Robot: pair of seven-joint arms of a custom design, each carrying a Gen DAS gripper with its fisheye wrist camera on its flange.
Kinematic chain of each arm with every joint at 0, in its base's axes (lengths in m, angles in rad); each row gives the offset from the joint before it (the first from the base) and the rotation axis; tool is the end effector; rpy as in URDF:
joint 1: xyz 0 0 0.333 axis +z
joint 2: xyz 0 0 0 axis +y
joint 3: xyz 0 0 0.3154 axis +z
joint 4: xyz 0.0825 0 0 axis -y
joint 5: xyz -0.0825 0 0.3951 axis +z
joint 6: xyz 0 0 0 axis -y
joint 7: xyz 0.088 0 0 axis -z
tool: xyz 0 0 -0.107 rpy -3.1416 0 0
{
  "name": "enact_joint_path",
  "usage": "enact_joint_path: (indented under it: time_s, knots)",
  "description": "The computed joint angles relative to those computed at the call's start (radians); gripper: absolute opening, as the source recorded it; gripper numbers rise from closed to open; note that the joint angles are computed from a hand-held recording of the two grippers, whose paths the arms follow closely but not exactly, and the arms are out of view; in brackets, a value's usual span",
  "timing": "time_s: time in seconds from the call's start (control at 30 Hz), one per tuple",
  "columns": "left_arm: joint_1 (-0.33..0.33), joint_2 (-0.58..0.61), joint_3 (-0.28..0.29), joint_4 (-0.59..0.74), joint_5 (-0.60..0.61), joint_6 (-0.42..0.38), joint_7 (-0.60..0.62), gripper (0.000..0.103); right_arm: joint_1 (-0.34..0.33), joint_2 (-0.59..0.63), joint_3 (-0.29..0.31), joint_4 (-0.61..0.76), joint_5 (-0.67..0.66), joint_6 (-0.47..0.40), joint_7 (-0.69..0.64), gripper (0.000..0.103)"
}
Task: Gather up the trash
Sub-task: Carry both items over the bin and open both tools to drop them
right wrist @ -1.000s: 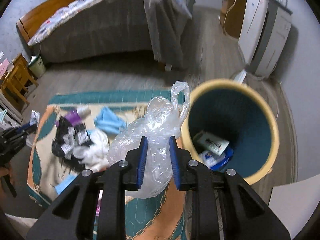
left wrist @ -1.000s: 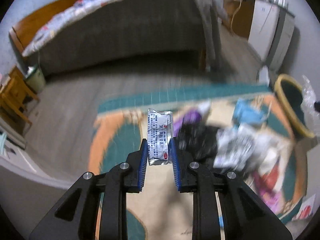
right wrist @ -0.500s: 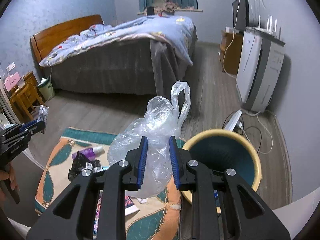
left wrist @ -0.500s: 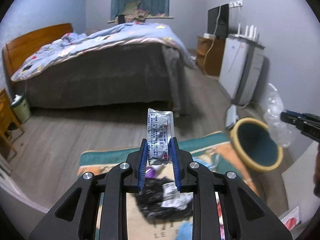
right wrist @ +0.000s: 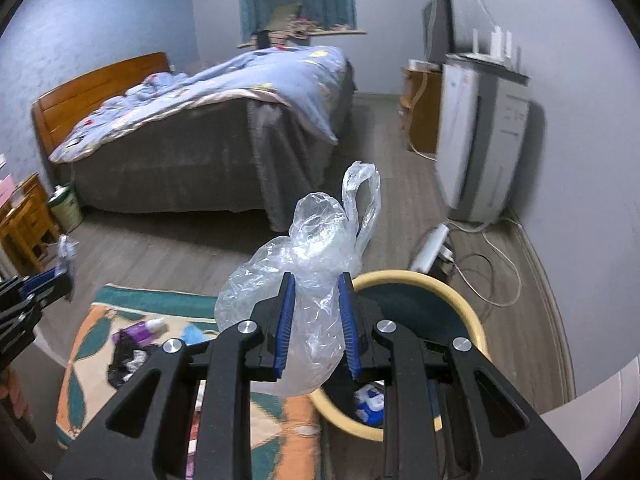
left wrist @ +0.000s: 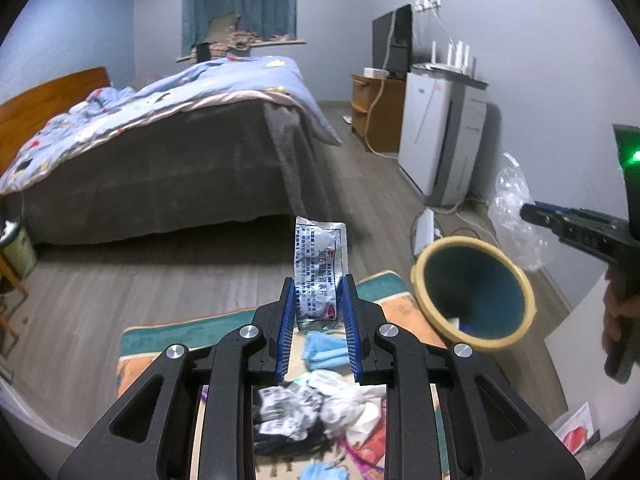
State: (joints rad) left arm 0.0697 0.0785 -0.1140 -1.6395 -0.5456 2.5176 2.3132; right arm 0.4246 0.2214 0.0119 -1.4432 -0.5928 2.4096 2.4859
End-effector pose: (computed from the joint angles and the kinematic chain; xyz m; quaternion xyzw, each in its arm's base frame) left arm 0.6473 -0.0210 0.6521 -0.4696 0.7645 -0.3704 0.2405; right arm 0.6255 0.2869 0.6498 -0.5745 0.6937 -0.2963 0.3177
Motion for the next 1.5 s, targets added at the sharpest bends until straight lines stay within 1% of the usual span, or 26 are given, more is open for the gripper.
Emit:
enact_joint_path:
  time_s: [0.13,0.3,0.4,0.5,0.57,0.8,0.87,0.97,1.07,1.2,1.4,1.43,1.47,1.5]
  knots:
    - [-0.021,0.0,-0.013,-0.016,0.038,0.01,-0.007,0.024,-0.026,-0.039,-0.015,-0.073,0.004,0.002,0.058,0.022]
    - [-0.046,0.001,-0.028,-0.027,0.048,0.009,-0.014,0.024,-0.068,-0.08,-0.019,-0.151,-0.018,0.015,0.118,0.022]
    - [-0.062,-0.005,-0.038,-0.039,0.03,0.012,-0.001,0.024,-0.089,-0.104,-0.015,-0.2,-0.043,0.024,0.154,0.022]
    - [-0.08,-0.002,-0.05,-0.043,-0.016,0.003,0.009,0.024,-0.115,-0.122,-0.009,-0.241,-0.014,0.035,0.179,0.022]
    - [-0.092,0.008,-0.059,-0.041,-0.036,-0.018,0.007,0.024,-0.128,-0.126,-0.006,-0.256,0.0,0.044,0.188,0.022]
    - [-0.14,0.066,-0.089,-0.021,0.02,-0.029,0.024,0.024,-0.15,-0.113,-0.002,-0.267,0.032,0.036,0.168,0.022]
    - [-0.151,0.09,-0.093,-0.002,0.065,-0.038,0.017,0.024,-0.153,-0.105,-0.003,-0.262,0.043,0.037,0.159,0.022]
    - [-0.16,0.117,-0.103,0.016,0.105,-0.036,0.029,0.024,-0.155,-0.107,-0.006,-0.269,0.044,0.044,0.156,0.022]
    - [-0.16,0.146,-0.112,0.047,0.119,-0.05,0.024,0.024,-0.159,-0.11,-0.009,-0.281,0.047,0.051,0.157,0.022]
    - [-0.165,0.199,-0.114,0.104,0.156,-0.079,-0.026,0.024,-0.161,-0.096,-0.009,-0.269,0.062,0.04,0.154,0.022]
    - [-0.167,0.258,-0.13,0.162,0.182,-0.081,-0.071,0.024,-0.161,-0.092,-0.013,-0.276,0.078,0.057,0.152,0.022]
    - [-0.168,0.268,-0.132,0.174,0.184,-0.082,-0.081,0.024,-0.162,-0.089,-0.013,-0.274,0.083,0.062,0.148,0.024]
    - [-0.169,0.276,-0.134,0.185,0.187,-0.084,-0.092,0.025,-0.163,-0.088,-0.014,-0.274,0.085,0.065,0.145,0.024]
    - [-0.168,0.283,-0.135,0.194,0.189,-0.084,-0.101,0.03,-0.162,-0.086,-0.015,-0.273,0.084,0.065,0.143,0.028]
